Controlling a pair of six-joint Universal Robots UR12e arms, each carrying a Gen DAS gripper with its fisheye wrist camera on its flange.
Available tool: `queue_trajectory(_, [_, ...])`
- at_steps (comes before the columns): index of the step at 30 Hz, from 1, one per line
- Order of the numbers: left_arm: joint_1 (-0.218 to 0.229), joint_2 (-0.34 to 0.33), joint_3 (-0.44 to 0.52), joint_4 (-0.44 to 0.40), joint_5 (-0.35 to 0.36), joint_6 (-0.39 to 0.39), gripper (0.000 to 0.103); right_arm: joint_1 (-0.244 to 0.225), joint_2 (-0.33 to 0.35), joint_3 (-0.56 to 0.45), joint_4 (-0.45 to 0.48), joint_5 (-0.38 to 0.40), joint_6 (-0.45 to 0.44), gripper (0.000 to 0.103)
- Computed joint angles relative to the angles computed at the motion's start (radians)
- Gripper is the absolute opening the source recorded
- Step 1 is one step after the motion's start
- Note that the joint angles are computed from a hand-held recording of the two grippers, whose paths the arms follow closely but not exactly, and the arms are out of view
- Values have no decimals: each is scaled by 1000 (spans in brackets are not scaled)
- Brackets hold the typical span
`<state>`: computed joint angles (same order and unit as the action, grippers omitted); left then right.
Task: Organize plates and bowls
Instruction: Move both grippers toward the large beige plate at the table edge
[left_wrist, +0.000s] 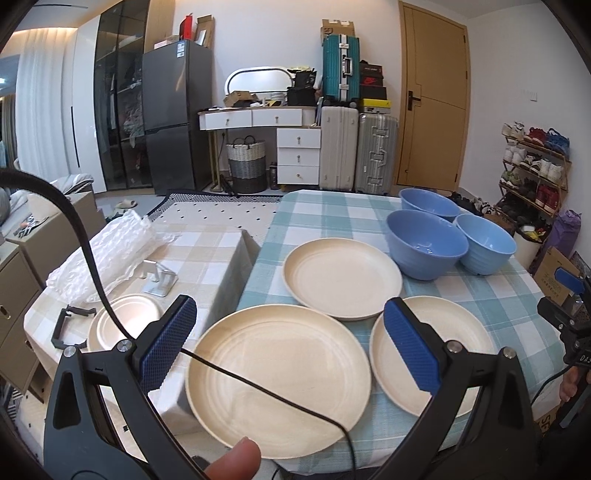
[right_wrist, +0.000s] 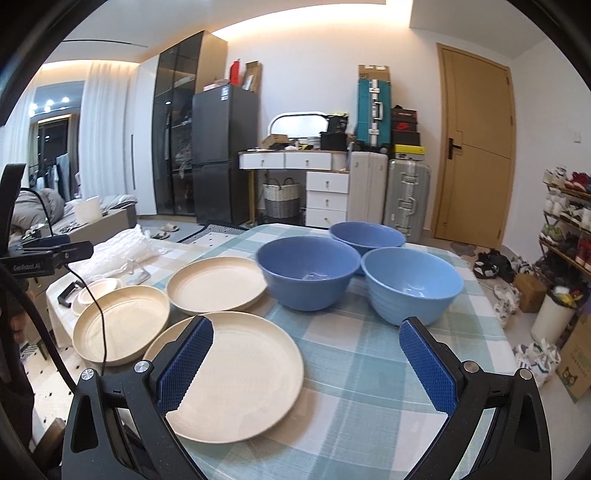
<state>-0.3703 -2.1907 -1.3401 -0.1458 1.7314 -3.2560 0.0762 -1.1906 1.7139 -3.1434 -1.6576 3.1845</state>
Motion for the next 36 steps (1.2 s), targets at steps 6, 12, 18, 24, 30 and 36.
queue_trajectory(6, [20,20,-24,-6,20,-10,101,6,26,-45,36,89,-9,103])
queue_trajectory(12, [27,55,-51,-30,58,-30,101,11,46,-87,77,156,-18,103])
queue_trajectory(18, [34,103,-88,-70,127,-65,101,23,68,-126,110,187,-40,103])
queue_trajectory(24, [52,129,-119,-100,145,-85,101,26,85,-159,147,239,-48,103])
queue_trajectory(30, [69,116,-115,-140,112,-113,101,35,110,-198,199,273,-74,103])
queue_trajectory(36, [84,85,-98,-164,77,-144,101,35,136,-236,273,316,-85,103])
